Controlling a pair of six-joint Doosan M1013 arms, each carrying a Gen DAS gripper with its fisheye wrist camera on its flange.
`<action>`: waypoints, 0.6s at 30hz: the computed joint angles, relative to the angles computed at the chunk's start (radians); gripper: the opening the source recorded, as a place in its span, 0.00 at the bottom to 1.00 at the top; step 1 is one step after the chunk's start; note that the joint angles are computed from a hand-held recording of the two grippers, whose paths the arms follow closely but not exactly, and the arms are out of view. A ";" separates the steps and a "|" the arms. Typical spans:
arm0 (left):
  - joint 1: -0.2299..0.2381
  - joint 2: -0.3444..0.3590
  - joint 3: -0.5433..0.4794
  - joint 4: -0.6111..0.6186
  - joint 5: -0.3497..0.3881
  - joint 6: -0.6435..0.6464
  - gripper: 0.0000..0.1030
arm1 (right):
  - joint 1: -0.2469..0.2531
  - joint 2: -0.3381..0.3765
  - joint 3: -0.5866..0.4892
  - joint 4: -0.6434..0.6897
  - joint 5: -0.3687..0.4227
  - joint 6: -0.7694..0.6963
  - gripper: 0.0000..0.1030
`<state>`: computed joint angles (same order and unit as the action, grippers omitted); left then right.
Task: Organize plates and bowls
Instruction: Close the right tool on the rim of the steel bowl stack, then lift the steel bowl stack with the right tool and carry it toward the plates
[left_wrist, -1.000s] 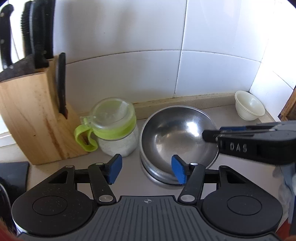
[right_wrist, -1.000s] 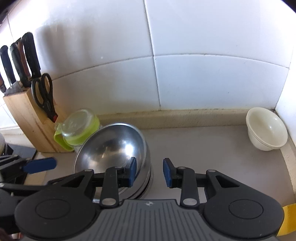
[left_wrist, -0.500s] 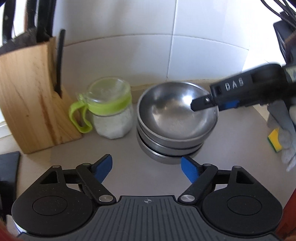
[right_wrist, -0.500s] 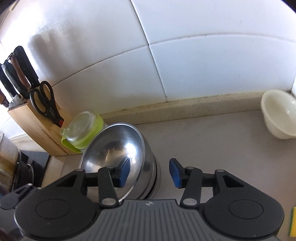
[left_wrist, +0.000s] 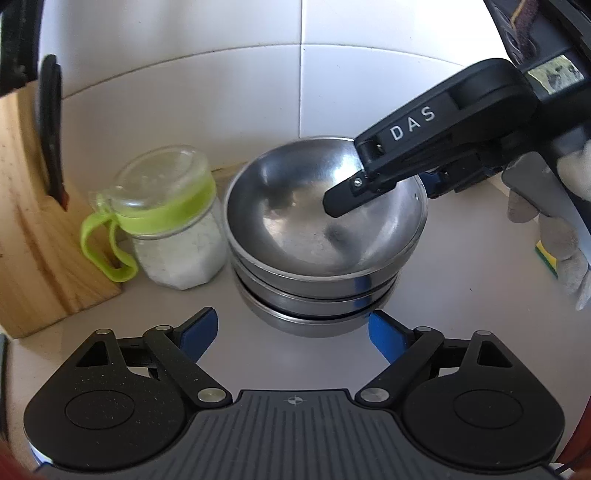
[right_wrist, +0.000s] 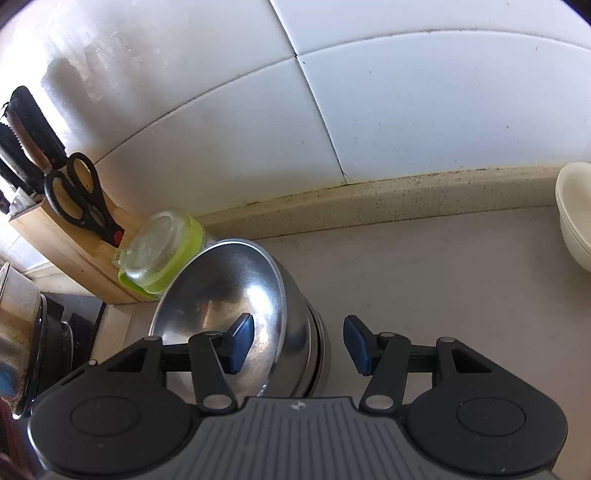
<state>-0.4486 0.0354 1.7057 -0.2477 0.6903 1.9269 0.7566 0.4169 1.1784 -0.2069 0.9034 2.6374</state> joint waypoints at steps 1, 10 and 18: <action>0.001 0.002 -0.001 -0.013 0.002 0.013 0.90 | -0.002 0.001 0.002 0.008 -0.003 -0.005 0.54; 0.010 0.014 0.007 -0.093 -0.012 0.099 0.93 | -0.022 0.001 0.026 0.088 -0.064 -0.050 0.54; 0.012 0.030 0.015 -0.159 -0.028 0.204 0.96 | -0.047 -0.003 0.059 0.200 -0.148 -0.142 0.61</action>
<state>-0.4363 0.0649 1.7211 -0.4062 0.6623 2.1309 0.7092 0.4143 1.2372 -0.0066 0.7551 2.4949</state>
